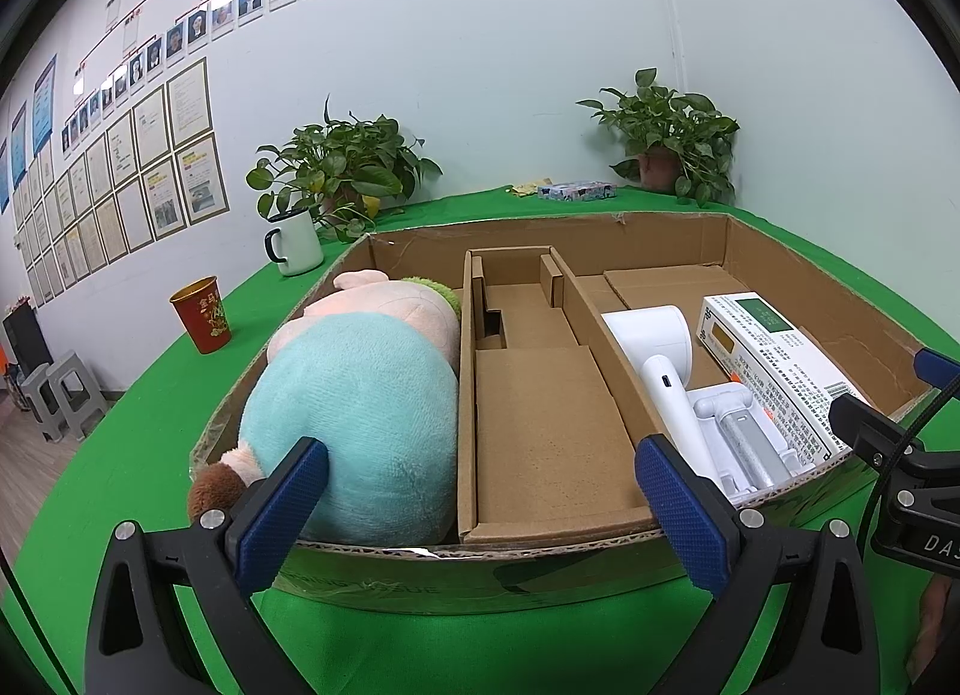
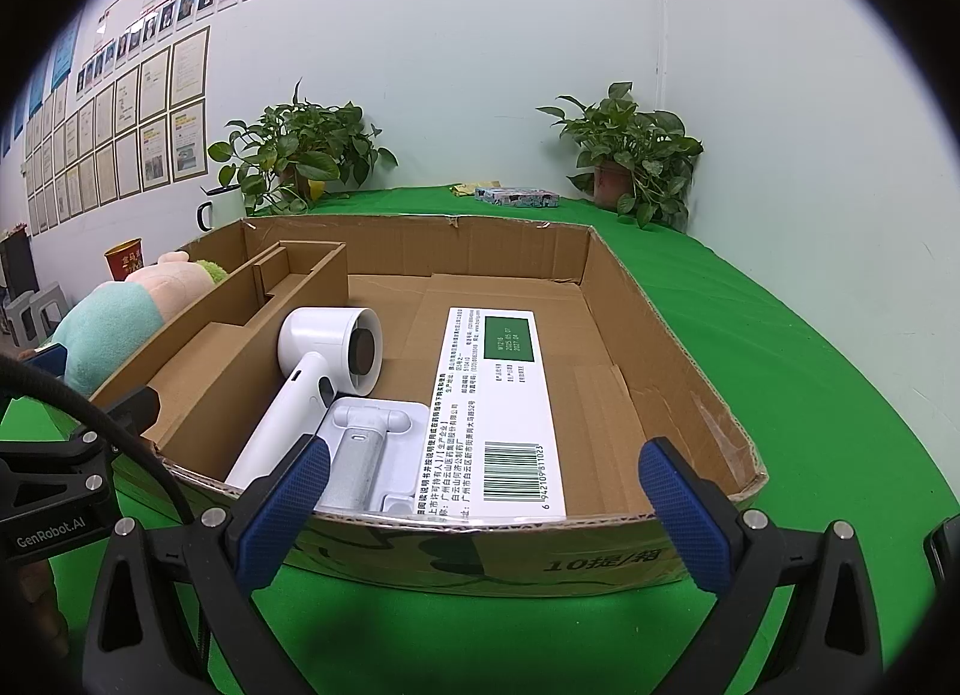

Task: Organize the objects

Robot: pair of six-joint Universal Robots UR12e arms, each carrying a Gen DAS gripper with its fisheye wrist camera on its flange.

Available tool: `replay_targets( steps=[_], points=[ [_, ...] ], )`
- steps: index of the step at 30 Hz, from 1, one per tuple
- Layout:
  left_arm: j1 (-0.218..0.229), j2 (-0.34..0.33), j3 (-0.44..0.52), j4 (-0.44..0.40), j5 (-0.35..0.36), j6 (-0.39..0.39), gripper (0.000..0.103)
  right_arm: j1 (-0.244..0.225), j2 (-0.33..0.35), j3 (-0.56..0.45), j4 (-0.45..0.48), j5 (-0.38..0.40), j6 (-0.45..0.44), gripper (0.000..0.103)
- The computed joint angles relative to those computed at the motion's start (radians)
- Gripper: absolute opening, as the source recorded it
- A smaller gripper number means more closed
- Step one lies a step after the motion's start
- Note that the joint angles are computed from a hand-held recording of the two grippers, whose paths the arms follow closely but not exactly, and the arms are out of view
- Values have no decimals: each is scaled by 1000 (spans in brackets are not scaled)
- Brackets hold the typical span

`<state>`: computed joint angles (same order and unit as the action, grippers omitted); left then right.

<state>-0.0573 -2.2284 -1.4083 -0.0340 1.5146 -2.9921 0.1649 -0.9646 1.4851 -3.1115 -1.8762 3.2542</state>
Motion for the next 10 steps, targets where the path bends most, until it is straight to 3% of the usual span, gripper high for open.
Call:
replay_targets(
  steps=[10],
  points=[
    [-1,-3,2,0,4,5,103,0,0,0,0,0,0,102]
  ],
)
